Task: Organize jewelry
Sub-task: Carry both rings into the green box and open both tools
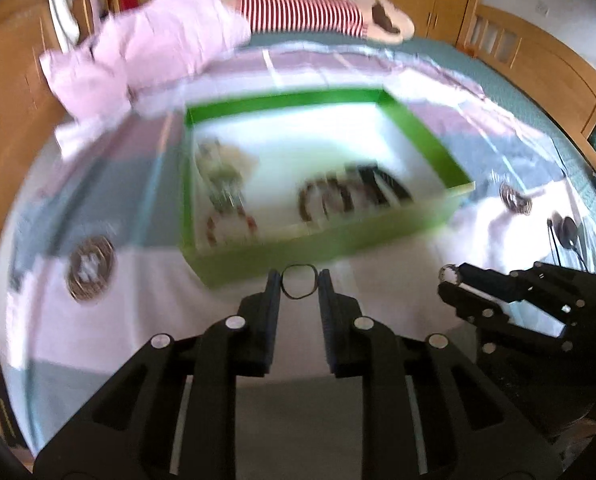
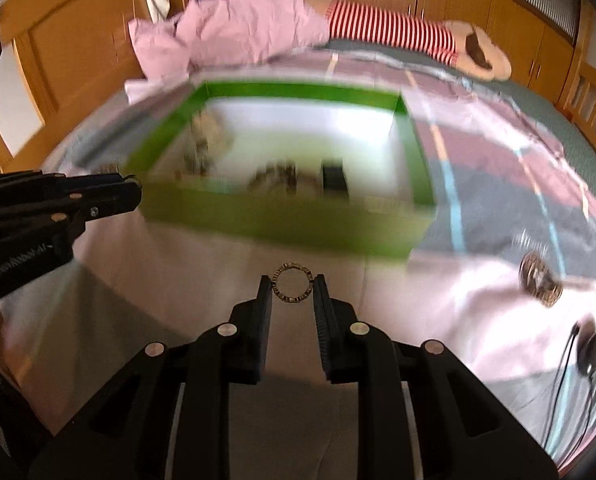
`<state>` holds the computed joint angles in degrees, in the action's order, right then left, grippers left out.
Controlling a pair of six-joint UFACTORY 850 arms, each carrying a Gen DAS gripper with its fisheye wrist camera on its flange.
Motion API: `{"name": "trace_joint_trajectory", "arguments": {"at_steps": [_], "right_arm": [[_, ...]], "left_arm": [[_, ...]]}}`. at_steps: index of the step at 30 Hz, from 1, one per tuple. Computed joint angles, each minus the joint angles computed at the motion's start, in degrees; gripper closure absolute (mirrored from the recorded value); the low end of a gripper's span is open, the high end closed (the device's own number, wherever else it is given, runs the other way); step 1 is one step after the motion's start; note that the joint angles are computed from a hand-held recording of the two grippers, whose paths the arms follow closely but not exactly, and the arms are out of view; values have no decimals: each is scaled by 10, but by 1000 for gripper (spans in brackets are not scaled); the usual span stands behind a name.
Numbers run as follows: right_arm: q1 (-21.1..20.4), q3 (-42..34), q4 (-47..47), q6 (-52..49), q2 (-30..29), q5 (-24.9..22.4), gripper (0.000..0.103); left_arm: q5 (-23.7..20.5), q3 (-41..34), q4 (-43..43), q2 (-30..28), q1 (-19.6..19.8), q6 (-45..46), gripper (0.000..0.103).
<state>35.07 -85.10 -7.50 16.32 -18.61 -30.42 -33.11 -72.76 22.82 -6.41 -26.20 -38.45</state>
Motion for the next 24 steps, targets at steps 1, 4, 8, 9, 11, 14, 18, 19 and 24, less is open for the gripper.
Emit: {"name": "trace_joint_trajectory", "arguments": {"at_steps": [1, 4, 8, 9, 11, 14, 18, 19, 24], "right_arm": [[-2, -13, 3, -6, -5, 1, 82], [-9, -61, -9, -7, -27, 1, 82], [-18, -129, -4, -18, -71, -2, 82], [-20, -148, -3, -20, -87, -10, 82], [-23, -181, 0, -23, -115, -26, 82], [-24, -222, -1, -23, -154, -46, 82], [-22, -262, -6, -12, -190, -63, 82], [-22, -274, -3, -14, -200, -67, 82], [-20, -307, -1, -17, -226, -83, 82]], "left_arm": [[-3, -9, 14, -4, 1, -3, 84], [-11, -45, 41, -20, 12, -4, 84], [19, -69, 63, -40, 31, -19, 84], [31, -72, 53, -46, 38, -15, 84], [47, -82, 32, -65, 51, -9, 84], [40, -99, 15, -92, 57, 4, 84], [33, -115, 18, -113, 60, 10, 84], [33, -121, 11, -118, 63, 15, 84], [31, -131, -8, -132, 74, 23, 83]]}}
